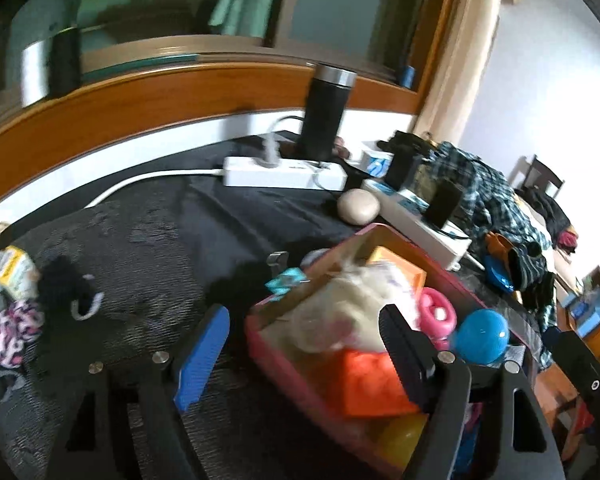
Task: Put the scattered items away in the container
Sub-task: 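Carry the white knit hat into the box and open the left tool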
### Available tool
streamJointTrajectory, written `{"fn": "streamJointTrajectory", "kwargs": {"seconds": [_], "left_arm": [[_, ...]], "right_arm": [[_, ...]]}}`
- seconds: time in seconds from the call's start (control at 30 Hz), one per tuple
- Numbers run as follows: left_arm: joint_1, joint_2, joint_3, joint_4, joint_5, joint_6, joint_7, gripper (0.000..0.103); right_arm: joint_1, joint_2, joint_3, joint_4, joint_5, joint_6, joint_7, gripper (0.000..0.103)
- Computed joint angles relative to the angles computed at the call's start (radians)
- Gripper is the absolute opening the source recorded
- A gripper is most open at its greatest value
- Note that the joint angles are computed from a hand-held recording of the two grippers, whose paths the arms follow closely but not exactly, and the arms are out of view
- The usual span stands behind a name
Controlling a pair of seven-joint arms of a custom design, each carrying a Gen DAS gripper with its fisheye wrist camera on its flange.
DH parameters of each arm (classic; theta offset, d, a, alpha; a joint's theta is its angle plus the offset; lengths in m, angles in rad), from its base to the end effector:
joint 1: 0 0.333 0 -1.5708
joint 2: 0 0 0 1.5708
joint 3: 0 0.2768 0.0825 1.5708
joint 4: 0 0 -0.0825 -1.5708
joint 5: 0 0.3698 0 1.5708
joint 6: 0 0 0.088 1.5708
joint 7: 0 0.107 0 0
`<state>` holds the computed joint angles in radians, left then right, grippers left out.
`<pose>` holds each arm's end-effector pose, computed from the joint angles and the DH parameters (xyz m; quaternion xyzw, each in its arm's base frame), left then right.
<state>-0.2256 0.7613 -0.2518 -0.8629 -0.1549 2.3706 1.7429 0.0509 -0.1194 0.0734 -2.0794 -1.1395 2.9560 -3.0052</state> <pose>0.7087 -0.2723 0.5299 -0.4904 0.7761 -0.3812 0.1087 0.5335 0.1292 0.5327 -0.4154 0.7410 -0.2890 0.4415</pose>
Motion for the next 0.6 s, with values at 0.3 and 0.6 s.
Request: {"fn": "streamJointTrajectory", "kwargs": {"seconds": [0.3,0.6], "left_arm": [[0.122,-0.206,-0.017,-0.343,-0.096,0.14,0.057,0.079],[0.231,-0.333,0.022,-0.549,-0.181,0.223,0.069,0.079]], "right_arm": [[0.071,0.066,0.013,0.08,0.085,-0.009,-0.126,0.081],[0.203,0.211,-0.01,0.21,0.357,0.002,-0.442,0.082]]}}
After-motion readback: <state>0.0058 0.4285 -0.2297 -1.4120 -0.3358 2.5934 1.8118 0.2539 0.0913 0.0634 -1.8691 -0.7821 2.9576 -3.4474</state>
